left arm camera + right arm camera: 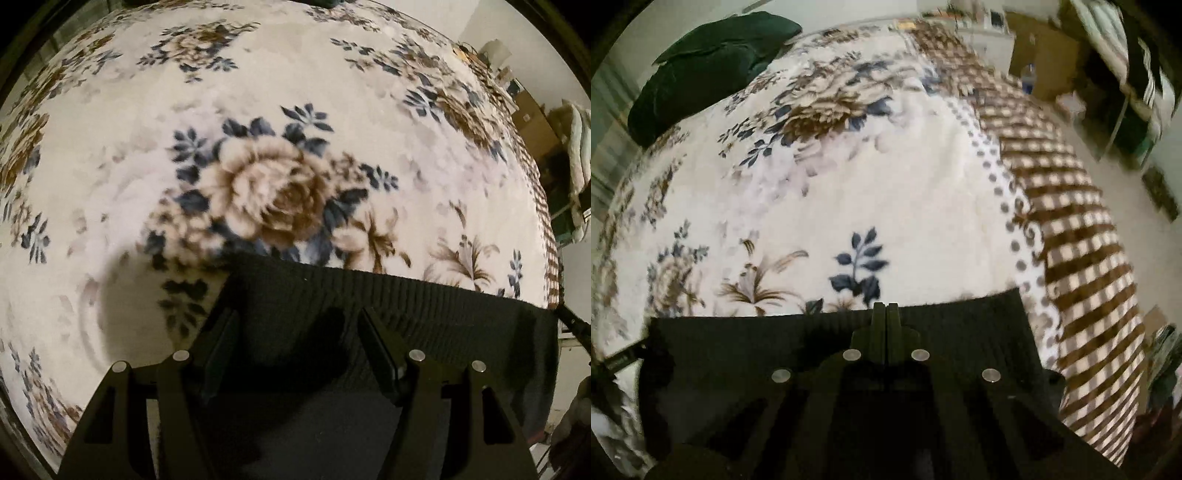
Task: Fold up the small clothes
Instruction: 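Lower the folded sweater onto the bed and open both grippers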
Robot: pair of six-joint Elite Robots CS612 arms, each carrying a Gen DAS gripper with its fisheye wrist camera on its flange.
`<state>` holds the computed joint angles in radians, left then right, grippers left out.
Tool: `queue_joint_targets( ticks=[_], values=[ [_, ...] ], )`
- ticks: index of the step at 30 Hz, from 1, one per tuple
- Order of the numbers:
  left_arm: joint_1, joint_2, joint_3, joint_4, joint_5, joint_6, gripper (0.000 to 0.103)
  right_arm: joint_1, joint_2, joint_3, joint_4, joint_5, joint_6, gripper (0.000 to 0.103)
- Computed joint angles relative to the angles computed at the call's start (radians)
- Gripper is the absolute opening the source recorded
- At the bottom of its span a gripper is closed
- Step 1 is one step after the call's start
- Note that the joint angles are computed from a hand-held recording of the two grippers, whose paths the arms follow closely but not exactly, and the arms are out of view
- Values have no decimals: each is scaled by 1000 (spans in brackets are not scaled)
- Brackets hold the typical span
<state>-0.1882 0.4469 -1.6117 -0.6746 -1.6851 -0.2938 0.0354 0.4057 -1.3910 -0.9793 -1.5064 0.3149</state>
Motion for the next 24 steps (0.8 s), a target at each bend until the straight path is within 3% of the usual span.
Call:
queue_joint_targets(
  ticks=[2,3,4,5,6,7,8,10,12,13,14,15,20,24],
  values=[
    [6,-8,-4,-4,-6,3,64,-37,-9,1,85,136,66,1],
    [8,-12,-14,-7,1,9,64,-47,-10,-5,111,169,88,2],
    [8,-14,-26,-6,11,17,64,-58,-5,-24,134,185,103,14],
    [11,-15,-37,-3,12,20,64,-68,3,-55,150,176,109,27],
    [14,-13,-54,0,7,19,64,-74,10,-85,166,139,107,62],
    [16,-11,-64,5,6,15,64,-77,17,-103,174,112,102,91],
    [17,-7,-75,15,8,8,64,-84,26,-125,200,82,93,95],
    [21,5,-84,37,12,-3,64,-97,35,-133,245,76,95,95],
    [30,21,-81,59,6,-44,64,-117,54,-133,285,151,98,94],
    [32,28,-80,55,5,-57,64,-119,63,-133,290,171,91,82],
    [32,32,-78,55,14,-63,64,-114,73,-141,268,152,79,58],
    [33,35,-74,53,14,-66,64,-104,73,-141,261,104,72,11],
    [28,37,-58,33,21,-53,64,-91,91,-224,175,-18,167,8],
    [20,36,-32,35,36,-4,64,-127,108,-229,255,41,260,8]
  ],
)
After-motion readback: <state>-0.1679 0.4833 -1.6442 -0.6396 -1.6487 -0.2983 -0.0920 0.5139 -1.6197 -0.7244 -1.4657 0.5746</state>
